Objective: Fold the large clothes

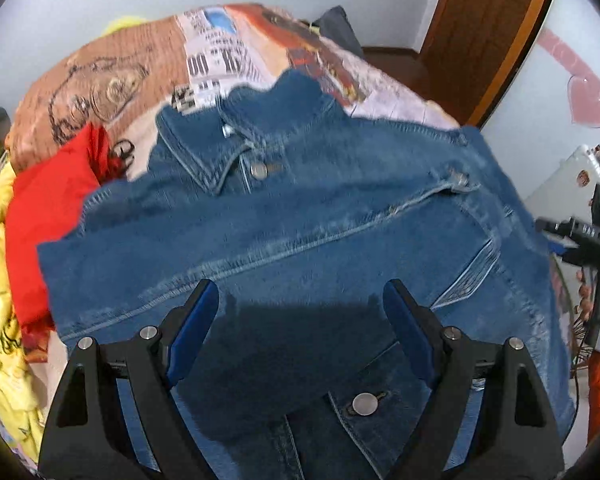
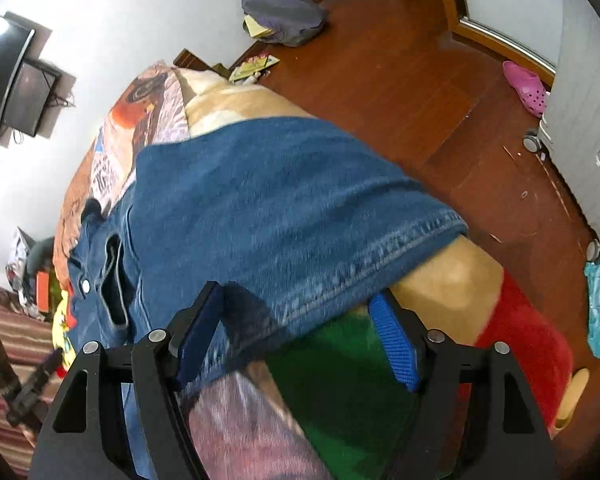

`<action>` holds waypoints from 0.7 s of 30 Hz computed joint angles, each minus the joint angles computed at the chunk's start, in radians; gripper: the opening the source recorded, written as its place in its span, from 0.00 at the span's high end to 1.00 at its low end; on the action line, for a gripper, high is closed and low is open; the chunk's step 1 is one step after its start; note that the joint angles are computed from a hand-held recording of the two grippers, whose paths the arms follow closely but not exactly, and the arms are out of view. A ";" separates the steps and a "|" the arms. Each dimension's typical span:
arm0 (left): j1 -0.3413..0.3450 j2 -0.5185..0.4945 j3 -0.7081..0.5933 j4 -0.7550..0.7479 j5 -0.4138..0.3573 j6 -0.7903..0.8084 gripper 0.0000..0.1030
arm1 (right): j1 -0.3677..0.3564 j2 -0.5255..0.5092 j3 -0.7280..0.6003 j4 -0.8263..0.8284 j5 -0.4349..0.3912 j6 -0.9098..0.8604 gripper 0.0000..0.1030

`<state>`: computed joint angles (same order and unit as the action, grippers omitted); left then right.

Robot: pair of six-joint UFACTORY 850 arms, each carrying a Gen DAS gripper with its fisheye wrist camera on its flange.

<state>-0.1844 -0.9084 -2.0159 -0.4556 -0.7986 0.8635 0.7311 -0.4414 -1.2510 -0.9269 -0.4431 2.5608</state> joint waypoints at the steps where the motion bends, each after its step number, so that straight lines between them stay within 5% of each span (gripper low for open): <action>1: 0.000 -0.003 0.003 0.004 0.001 -0.002 0.18 | -0.002 -0.002 -0.001 -0.009 -0.007 0.013 0.30; 6: 0.002 0.005 0.036 0.022 0.029 -0.006 0.18 | -0.017 -0.050 -0.083 0.131 -0.113 -0.156 0.47; 8: 0.004 0.004 0.037 0.029 0.031 -0.009 0.18 | -0.017 -0.067 -0.120 0.170 -0.177 -0.221 0.66; 10: 0.007 0.010 0.048 0.031 0.040 -0.008 0.18 | -0.014 -0.079 -0.159 0.201 -0.245 -0.281 0.72; 15: 0.019 0.030 0.072 0.004 0.050 0.015 0.18 | -0.004 -0.058 -0.186 0.153 -0.302 -0.301 0.86; 21: 0.037 0.066 0.110 -0.050 0.065 0.063 0.18 | 0.027 -0.073 -0.327 0.026 -0.383 -0.400 0.90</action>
<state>-0.1474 -0.8424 -1.9059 -0.5059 -0.7339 0.9268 0.7577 -0.5148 -1.5783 -0.9008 -0.8261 2.1608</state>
